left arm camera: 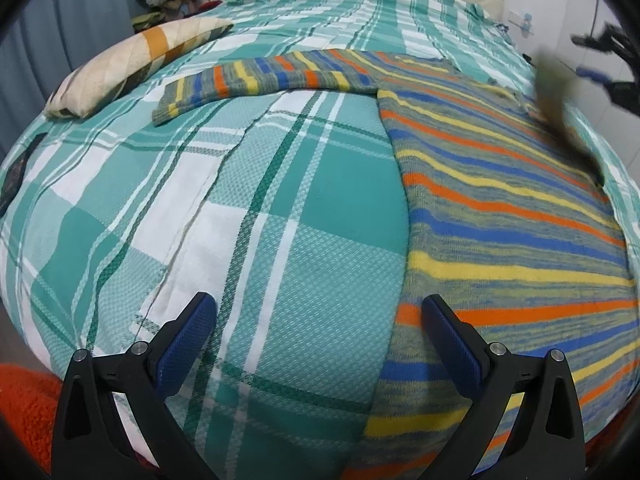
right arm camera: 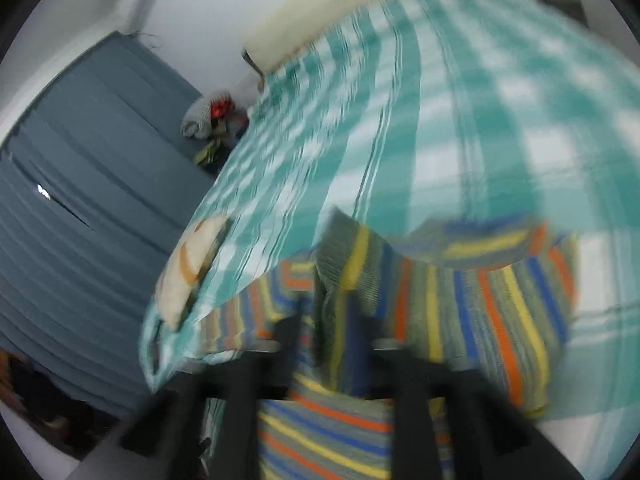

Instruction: Fold small clothes

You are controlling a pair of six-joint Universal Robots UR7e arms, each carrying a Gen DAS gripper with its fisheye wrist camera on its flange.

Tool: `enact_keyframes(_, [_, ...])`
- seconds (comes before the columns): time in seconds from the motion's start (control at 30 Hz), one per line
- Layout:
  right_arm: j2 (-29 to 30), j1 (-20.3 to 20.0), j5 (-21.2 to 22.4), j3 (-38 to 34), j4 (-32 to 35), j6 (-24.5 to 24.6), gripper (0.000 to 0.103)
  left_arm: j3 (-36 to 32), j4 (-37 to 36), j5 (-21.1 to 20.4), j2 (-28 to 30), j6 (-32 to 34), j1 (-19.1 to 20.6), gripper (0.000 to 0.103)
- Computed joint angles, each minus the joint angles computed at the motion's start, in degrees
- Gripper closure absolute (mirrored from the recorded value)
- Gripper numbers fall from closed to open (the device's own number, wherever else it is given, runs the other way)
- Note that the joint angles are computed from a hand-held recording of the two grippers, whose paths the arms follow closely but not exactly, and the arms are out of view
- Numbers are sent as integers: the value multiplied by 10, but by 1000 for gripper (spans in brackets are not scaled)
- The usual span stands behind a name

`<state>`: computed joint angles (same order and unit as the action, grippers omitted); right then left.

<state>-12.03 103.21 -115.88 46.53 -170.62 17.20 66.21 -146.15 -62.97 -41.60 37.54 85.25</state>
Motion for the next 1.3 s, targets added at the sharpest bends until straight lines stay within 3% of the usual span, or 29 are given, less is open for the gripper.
enact_keyframes(0.03, [6, 0, -5, -4, 1, 12, 42, 0, 1, -1, -1, -1, 0, 1])
enact_keyframes(0.13, [-7, -7, -7, 28, -30, 0, 42, -4, 10, -8, -2, -9, 1, 1])
enact_keyframes(0.23, [-49, -17, -26, 104, -34, 22, 47, -6, 6, -5, 3, -6, 1, 1])
enact_keyframes(0.33, [-87, -42, -32, 184, -7, 83, 53, 4, -19, 10, 6, 15, -2, 1])
enact_keyframes(0.4, [-100, -50, -78, 220, 13, 128, 56, 14, -36, 16, 5, 29, -4, 1])
enact_keyframes(0.43, [-111, -60, -104, 250, 27, 167, 70, 18, -44, 18, 5, 36, -4, 1])
enact_keyframes(0.47, [-117, -63, -106, 266, 16, 181, 96, 20, -47, 18, 4, 39, -4, 1])
enact_keyframes(0.5, [-124, -65, -113, 289, -15, 185, 100, 22, -48, 18, 3, 40, -4, 1])
enact_keyframes(0.57, [-132, -58, -121, 317, -85, 172, 96, 21, -45, 16, 3, 39, -3, 1])
enact_keyframes(0.63, [-136, -47, -108, 326, -121, 128, 94, 18, -44, 16, 4, 38, -3, 1])
enact_keyframes(0.73, [-135, -38, -55, 323, -110, 83, 91, 18, -47, 19, 7, 37, -4, 1])
enact_keyframes(0.77, [-131, -37, -52, 318, -95, 80, 82, 18, -48, 19, 7, 38, -4, 1])
enact_keyframes(0.8, [-127, -36, -58, 312, -69, 84, 69, 19, -50, 20, 7, 40, -4, 1])
enact_keyframes(0.83, [-119, -37, -86, 303, -19, 105, 65, 20, -51, 20, 7, 42, -4, 0])
enact_keyframes(0.9, [-111, -39, -119, 300, 17, 128, 74, 22, -49, 18, 4, 45, -3, 0])
enact_keyframes(1.03, [-104, -9, -185, 318, -50, 99, 73, 21, -28, 16, -3, 35, -3, 1])
enact_keyframes(1.17, [-97, 36, -230, 325, -49, 49, 66, 18, -15, 14, -4, 31, -3, 1])
enact_keyframes(1.3, [-79, 64, -243, 337, -53, 41, 65, 24, -16, 19, -6, 31, -6, 1])
